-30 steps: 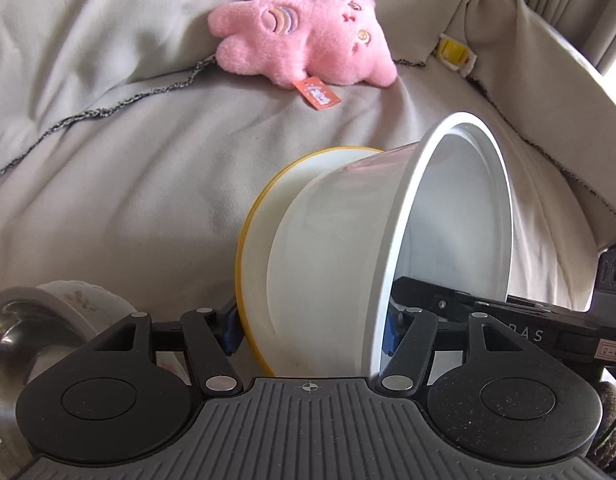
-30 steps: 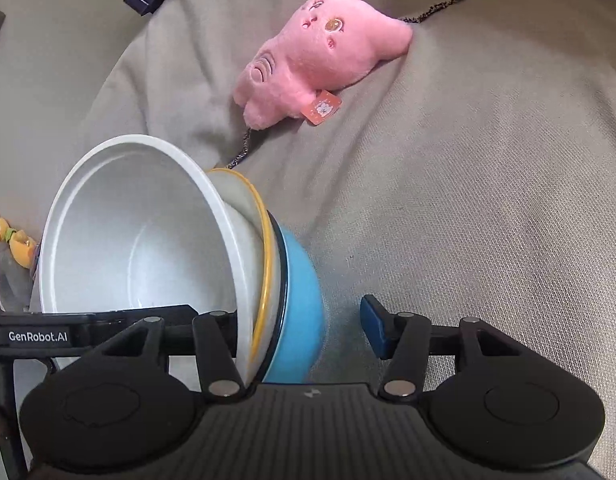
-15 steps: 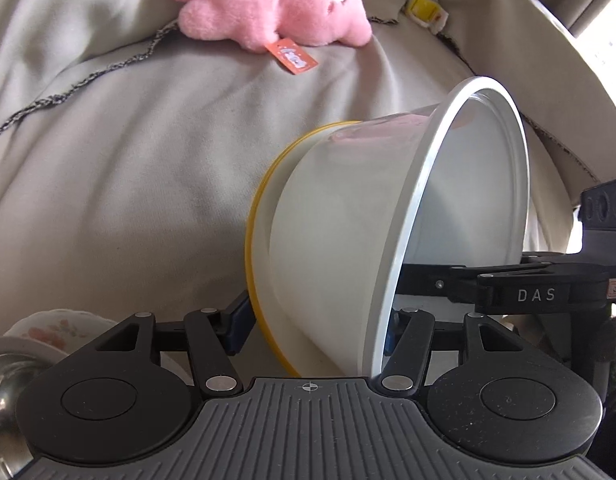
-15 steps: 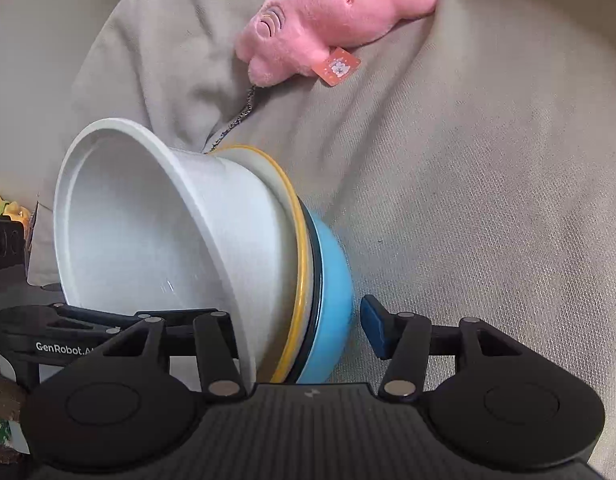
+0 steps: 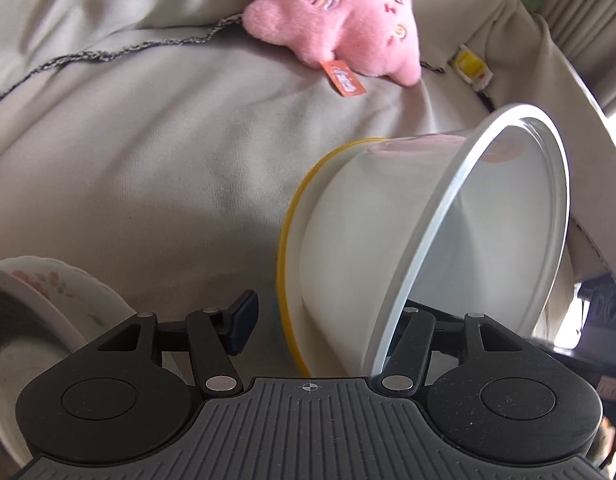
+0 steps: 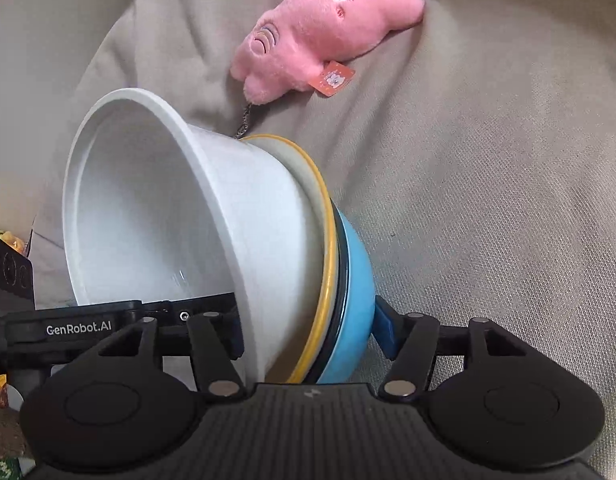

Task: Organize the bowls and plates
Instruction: 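Lift the white tub, yellow-rimmed and blue bowl stack with both grippers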

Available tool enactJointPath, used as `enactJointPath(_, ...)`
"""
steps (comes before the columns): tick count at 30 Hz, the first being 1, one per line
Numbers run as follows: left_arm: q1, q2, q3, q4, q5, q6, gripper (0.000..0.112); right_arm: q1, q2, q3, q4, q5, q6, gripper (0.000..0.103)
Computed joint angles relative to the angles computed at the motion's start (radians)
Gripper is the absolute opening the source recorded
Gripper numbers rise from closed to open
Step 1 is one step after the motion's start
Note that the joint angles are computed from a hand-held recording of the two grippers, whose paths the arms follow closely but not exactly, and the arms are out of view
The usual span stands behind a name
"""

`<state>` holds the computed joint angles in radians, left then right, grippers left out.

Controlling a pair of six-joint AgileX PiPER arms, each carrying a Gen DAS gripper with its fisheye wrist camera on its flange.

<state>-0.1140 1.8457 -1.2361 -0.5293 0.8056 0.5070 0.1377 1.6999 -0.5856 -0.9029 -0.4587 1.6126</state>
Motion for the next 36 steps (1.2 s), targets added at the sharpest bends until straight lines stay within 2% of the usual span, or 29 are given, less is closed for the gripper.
enactJointPath(2, -0.012, -0.004, 0.000, 0.019, -0.010, -0.027, 0.061, -0.007, 0.012, 0.012, 0.055, -0.033, -0.060, 0.061)
enactJointPath(4, -0.029, -0.015, 0.005, 0.029, -0.018, -0.021, 0.054, -0.024, 0.017, 0.021, 0.051, -0.063, -0.087, 0.061)
enactJointPath(10, -0.100, -0.043, 0.028, 0.146, -0.072, -0.144, 0.054, -0.106, 0.026, 0.043, -0.048, -0.155, -0.072, 0.057)
enactJointPath(12, -0.105, -0.042, 0.027, 0.165, -0.065, -0.166, 0.054, -0.116, 0.027, 0.039, -0.077, -0.158, -0.063, 0.057)
enactJointPath(15, -0.106, -0.003, -0.030, 0.213, 0.028, -0.230, 0.052, -0.124, 0.030, 0.034, -0.110, -0.165, -0.036, 0.057)
enactJointPath(17, -0.103, -0.005, -0.031, 0.211, 0.037, -0.226, 0.052, -0.130, 0.029, 0.037, -0.117, -0.172, -0.029, 0.058)
enactJointPath(23, -0.163, -0.029, -0.018, 0.312, 0.009, -0.319, 0.052, -0.148, 0.047, 0.046, -0.120, -0.214, -0.024, 0.056)
enactJointPath(30, -0.255, -0.048, -0.010, 0.475, -0.006, -0.460, 0.053, -0.207, 0.084, 0.054, -0.167, -0.303, -0.002, 0.050)
enactJointPath(36, -0.299, -0.062, 0.018, 0.565, -0.038, -0.525, 0.053, -0.206, 0.068, 0.064, -0.157, -0.293, -0.009, 0.050)
